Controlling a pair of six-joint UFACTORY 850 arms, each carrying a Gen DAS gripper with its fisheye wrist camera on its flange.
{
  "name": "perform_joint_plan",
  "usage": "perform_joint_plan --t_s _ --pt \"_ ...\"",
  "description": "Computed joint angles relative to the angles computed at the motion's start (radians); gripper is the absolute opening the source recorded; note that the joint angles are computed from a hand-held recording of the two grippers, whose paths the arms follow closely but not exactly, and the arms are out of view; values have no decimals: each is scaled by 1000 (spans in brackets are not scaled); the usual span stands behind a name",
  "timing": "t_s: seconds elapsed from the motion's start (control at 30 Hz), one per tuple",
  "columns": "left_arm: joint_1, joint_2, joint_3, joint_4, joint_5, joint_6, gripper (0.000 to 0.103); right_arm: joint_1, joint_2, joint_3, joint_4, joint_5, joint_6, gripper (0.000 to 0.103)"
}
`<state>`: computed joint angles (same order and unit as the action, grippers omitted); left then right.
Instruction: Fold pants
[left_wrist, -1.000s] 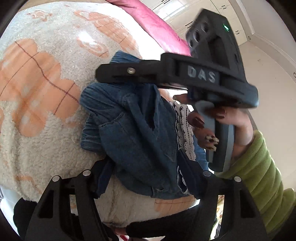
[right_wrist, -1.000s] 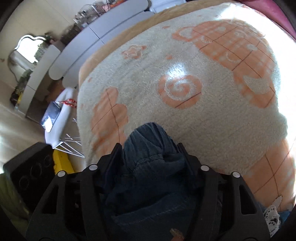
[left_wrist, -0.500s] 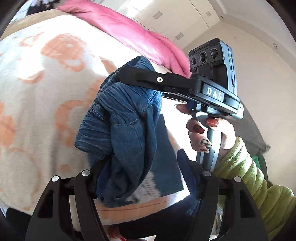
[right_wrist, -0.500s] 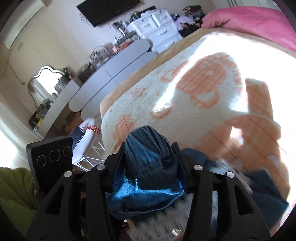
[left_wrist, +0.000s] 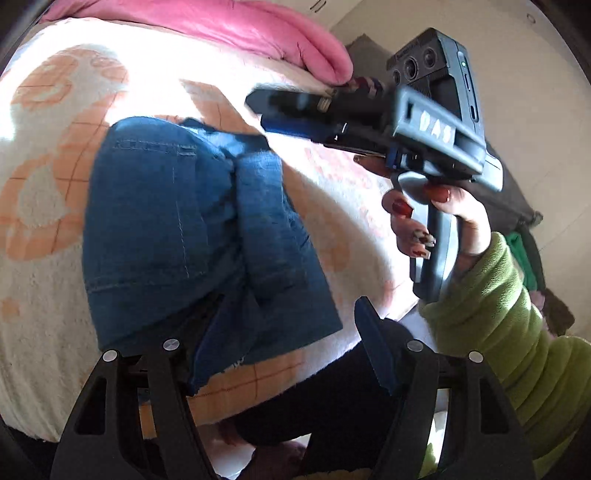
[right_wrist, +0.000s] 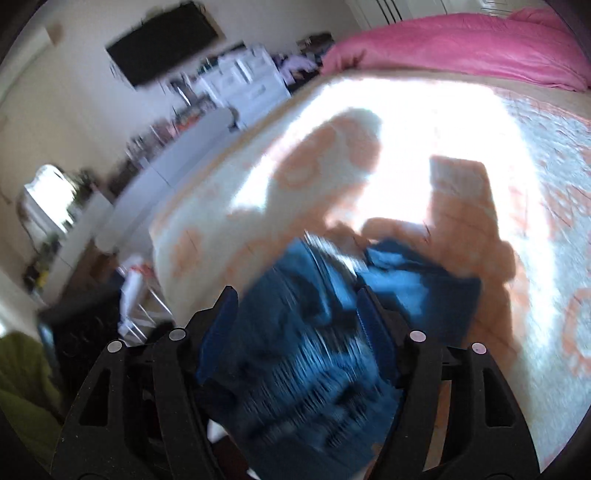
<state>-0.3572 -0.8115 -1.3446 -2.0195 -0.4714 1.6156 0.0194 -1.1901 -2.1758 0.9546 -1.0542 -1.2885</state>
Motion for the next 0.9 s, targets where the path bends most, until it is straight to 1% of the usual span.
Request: perform_joint_plan --t_s 0.03,0.1,0.13,0.17,0.2,0.23,0.3,0.33,0.37,0.4,0.43,0.53,0.57,0.6,0.63,0.73,0.8,0.83,0.9 --pt "-7 -3 -3 2 10 -8 68 8 12 24 -48 58 16 60" --pt "-8 -6 -5 2 12 -6 68 36 34 72 -212 221 107 60" --pt "-1 -4 -2 10 7 -9 68 44 38 88 -262 266 139 60" --pt "1 -6 -5 17 8 -14 68 48 32 86 -271 269 156 60" --pt "-1 -13 -29 52 22 -52 68 44 33 94 -241 265 134 60" --pt "0 -7 -32 72 26 -71 68 46 43 111 -230 282 119 60" --pt "-1 12 -21 57 37 -46 68 34 67 146 -153 278 52 60" --pt "0 24 -8 43 44 -21 72 24 82 168 -91 268 6 61" --pt "3 42 6 18 61 19 89 16 92 185 -50 270 -26 64" --pt "6 70 39 -48 77 100 93 5 122 232 8 291 -79 70" --pt "7 79 45 -85 89 145 93 -6 138 256 46 302 -116 75" --pt "10 110 57 -193 146 276 93 -35 206 363 190 319 -258 80" --pt "11 113 53 -223 170 312 95 -46 231 403 241 327 -316 81" --pt "12 111 42 -235 199 326 98 -55 251 433 278 327 -360 82" --pt "15 110 38 -252 213 342 98 -61 274 470 316 327 -407 82" --pt "40 101 12 -197 235 288 98 -76 339 582 418 328 -554 84" --pt "39 85 -7 -226 263 315 98 -85 377 645 451 314 -634 84" --pt "40 71 -27 -213 275 302 98 -87 394 673 462 312 -670 84" --pt "48 56 -57 -79 281 177 98 -87 440 749 510 315 -789 84"
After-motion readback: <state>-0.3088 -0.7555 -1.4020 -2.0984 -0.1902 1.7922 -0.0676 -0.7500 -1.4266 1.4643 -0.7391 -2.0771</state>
